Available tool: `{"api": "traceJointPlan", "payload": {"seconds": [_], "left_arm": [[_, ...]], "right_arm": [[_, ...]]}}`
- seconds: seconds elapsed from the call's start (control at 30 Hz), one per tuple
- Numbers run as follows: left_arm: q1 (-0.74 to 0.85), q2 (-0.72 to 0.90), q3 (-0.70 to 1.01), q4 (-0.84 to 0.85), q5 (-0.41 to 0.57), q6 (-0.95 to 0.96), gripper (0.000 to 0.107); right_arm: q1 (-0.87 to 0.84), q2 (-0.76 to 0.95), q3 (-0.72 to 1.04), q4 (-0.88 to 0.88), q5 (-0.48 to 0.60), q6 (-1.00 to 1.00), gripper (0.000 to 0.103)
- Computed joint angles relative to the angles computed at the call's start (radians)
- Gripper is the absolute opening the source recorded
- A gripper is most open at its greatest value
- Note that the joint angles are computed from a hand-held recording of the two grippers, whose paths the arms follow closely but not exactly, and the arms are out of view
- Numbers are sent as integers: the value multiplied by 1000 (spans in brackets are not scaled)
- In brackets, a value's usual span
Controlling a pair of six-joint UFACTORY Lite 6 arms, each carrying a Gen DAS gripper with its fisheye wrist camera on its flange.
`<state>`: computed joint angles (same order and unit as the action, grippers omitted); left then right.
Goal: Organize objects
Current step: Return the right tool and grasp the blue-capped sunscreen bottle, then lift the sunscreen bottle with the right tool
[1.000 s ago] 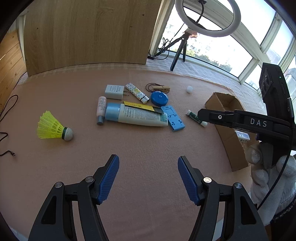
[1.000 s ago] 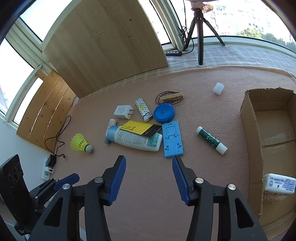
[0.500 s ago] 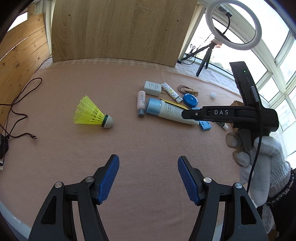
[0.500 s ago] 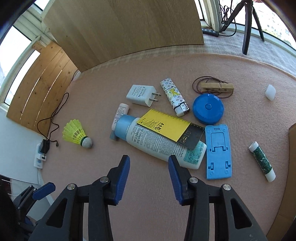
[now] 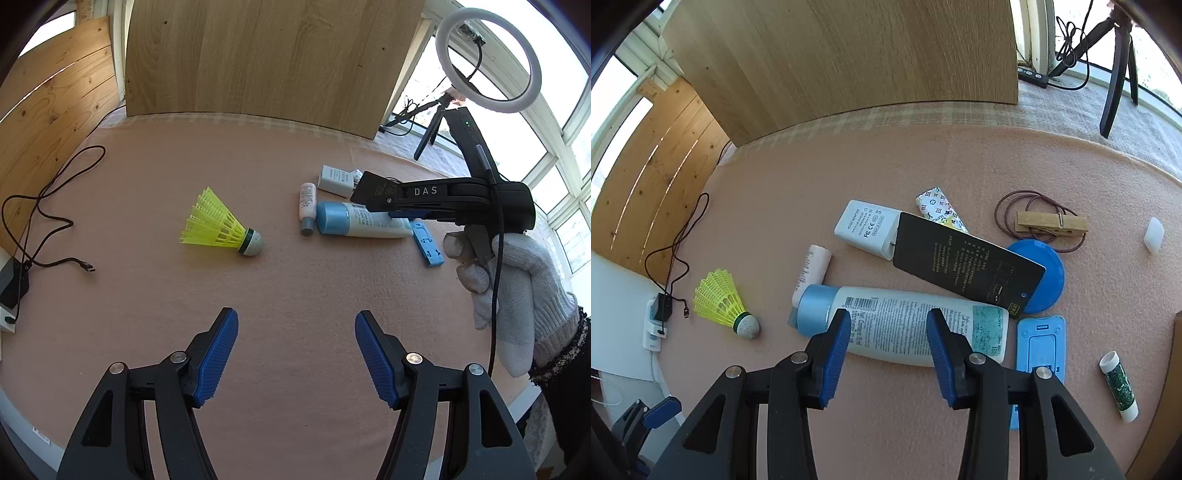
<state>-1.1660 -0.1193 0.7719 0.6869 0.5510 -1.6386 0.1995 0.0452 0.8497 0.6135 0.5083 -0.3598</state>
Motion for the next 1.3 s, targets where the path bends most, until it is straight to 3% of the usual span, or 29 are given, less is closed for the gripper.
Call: {"api": "traceJointPlan", "payload": {"seconds": [0.23, 0.37, 0.7, 1.03, 1.3], "left_arm": [[16, -17, -23, -12, -6, 10, 69], [27, -21, -39, -16, -23, 13, 69], [70, 39, -43, -21, -122, 30, 69], [46, 141, 25, -26, -156, 53, 69], [6, 213, 59, -36, -208, 56, 69]], "right_arm": [[21, 157, 144, -64, 4, 66, 39], [0, 172, 138, 12, 46, -15, 39], [31, -68, -143, 131, 82, -120, 36], [32, -236, -346, 271, 82, -197, 33], [-34, -578, -595, 211, 181, -81, 33]]}}
